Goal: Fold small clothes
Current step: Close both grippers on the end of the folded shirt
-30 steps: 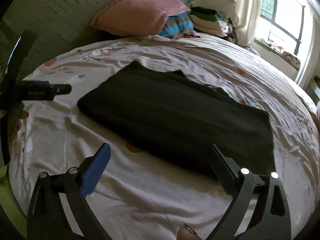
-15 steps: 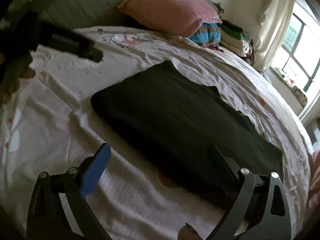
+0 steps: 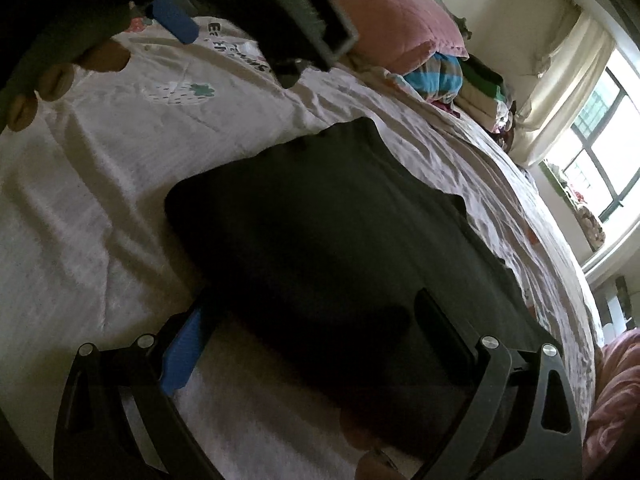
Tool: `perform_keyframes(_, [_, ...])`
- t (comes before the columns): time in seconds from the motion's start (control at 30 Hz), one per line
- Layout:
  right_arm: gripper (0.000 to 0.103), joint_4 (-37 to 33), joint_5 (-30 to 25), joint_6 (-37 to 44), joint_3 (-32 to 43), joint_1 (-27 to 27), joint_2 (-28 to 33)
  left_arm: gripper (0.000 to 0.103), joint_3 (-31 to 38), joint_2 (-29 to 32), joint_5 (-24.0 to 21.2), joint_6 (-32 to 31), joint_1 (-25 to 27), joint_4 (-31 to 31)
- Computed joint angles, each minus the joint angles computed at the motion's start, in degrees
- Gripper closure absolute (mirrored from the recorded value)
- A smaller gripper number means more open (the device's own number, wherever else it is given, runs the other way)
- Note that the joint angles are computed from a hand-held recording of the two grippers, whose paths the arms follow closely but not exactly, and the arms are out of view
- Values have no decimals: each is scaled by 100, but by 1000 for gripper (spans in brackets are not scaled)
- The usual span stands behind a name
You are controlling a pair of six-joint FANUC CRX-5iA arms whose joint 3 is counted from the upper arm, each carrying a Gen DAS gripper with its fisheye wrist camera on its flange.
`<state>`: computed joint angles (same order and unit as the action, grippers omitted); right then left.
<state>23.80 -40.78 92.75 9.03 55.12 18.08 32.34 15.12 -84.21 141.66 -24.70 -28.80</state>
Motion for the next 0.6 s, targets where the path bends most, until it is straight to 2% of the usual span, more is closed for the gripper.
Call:
perform_keyframes(0.13, [8,112,100,-64,101,3,139,10,120,124,1,-107,116,99])
perform_keyframes(0.23, [13,663,462,-479,-109,-2,159,10,172,200,35,-153,190,208])
perform_keyframes(0.3, [36,773,596,-542,-179,-18,141,10,196,245,91,-190,251,316])
perform_keyframes(0.33, [40,662,636,-453,-173,-31,120,10,201,265,128,-210,286,384])
perform_keyframes(0.4, [61,518,787,-335,-227,-58,31,10,160,282,318,-246,403,646])
perform_keyframes(0.47, [75,378,1014,-243,-333,-91,-107,10,44,262,610,-294,552,1017])
perform_keyframes(0.53, [79,722,1351,-582,-615,-127,-263,10,-142,232,1020,-368,746,1531])
perform_keyframes(0.6, [82,648,1460,-595,-674,-176,-348,10,-184,278,1195,-393,831,1814])
